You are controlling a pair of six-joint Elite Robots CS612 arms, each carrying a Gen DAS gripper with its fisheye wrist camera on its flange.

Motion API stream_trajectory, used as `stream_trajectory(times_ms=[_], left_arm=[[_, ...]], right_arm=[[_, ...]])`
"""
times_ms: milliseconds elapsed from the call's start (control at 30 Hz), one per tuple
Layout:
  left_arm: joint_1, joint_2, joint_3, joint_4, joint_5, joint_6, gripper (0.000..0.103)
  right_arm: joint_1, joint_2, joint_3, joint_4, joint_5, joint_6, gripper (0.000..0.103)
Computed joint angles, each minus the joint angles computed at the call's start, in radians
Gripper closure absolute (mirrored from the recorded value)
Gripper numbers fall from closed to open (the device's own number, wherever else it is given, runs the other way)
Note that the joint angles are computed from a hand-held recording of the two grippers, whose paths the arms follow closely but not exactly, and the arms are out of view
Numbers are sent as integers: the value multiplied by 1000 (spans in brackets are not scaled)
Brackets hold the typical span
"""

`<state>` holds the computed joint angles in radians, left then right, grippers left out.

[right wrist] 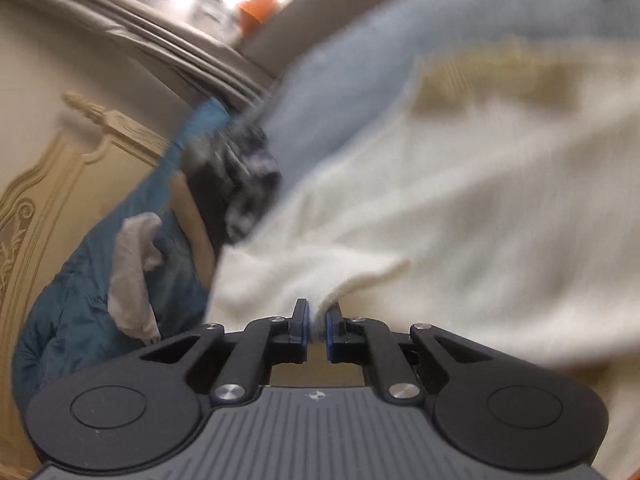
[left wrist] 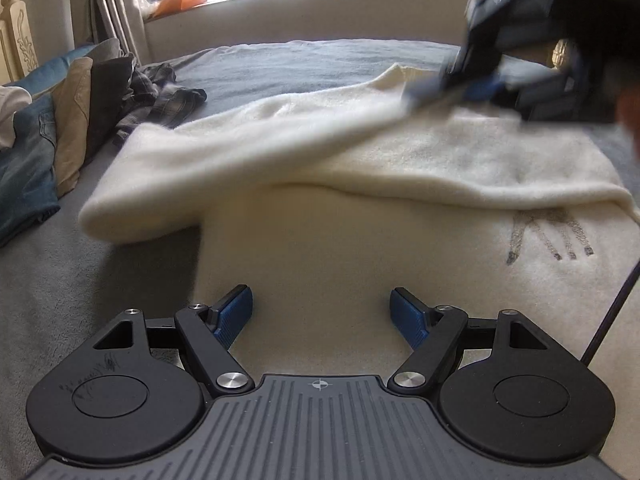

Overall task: Fold clothes
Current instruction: 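Grasp the sweater hem with the right tool, then lift the hem with the right tool and fold it toward the collar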

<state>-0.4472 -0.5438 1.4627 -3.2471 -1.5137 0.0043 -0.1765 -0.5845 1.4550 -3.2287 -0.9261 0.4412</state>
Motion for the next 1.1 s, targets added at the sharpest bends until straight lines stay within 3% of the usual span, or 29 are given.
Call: stream_trajectory(times_ms=[200,333,433,767,933,1100], left_arm=[[1,-4,4,4,-3,-5,27],[1,-4,3,7,-1,-5,27],[1,-5,3,10,-2,-5,27],[1,-6,-1,22,-3,-9,27],[2,-6,-2,26,-5,-8,27],[3,-8,-2,36,-7,-17,27]], right_arm=[[-30,-57,57,-168,-143,-83,95],[-47,-80,104,-188,-259,-156,95],[-60,-79,120,-172,-317,-154,96],[-101,-93,188,-247,-363,-82,96],[-112,-75,189,-146,-381,-68,96],[-117,-84,199,-240,-355,-71,96]])
